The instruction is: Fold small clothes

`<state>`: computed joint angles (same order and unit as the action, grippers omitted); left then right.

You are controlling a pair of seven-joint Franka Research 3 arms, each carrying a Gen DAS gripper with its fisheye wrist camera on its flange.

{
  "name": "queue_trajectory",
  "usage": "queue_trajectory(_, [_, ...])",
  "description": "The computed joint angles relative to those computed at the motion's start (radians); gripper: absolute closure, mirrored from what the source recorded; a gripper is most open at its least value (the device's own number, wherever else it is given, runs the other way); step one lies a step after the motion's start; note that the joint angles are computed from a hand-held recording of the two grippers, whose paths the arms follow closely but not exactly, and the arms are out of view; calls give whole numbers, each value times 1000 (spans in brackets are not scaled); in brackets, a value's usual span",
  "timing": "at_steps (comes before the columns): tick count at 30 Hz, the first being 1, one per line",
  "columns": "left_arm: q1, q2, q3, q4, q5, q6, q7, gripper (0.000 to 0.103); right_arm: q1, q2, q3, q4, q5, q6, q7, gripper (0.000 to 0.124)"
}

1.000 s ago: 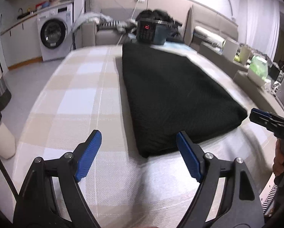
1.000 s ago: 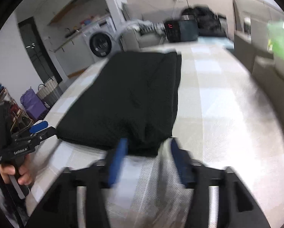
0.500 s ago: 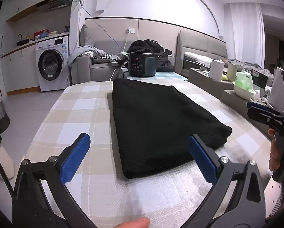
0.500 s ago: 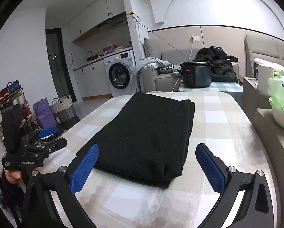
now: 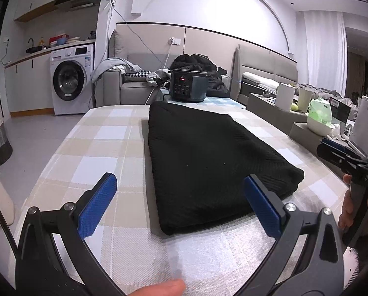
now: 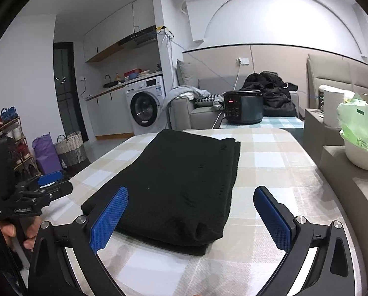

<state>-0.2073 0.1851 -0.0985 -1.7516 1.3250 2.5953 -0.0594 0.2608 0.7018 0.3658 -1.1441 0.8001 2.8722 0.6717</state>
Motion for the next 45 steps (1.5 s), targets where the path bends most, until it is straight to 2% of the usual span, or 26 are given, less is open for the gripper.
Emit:
queue_trajectory(5, [-7,4,-2,5,3,-19,12,1,-27,-9,45,-20,47,18,-82,21])
queue_trajectory(12, [-8,1,-2,2,11,-11,10,1,-24,-15,51,-28,73,37,-146,21])
queue_trajectory(45, [-5,0,-1,1,16,19,29,1,-15,-9,32,-14,85,16,-144,21])
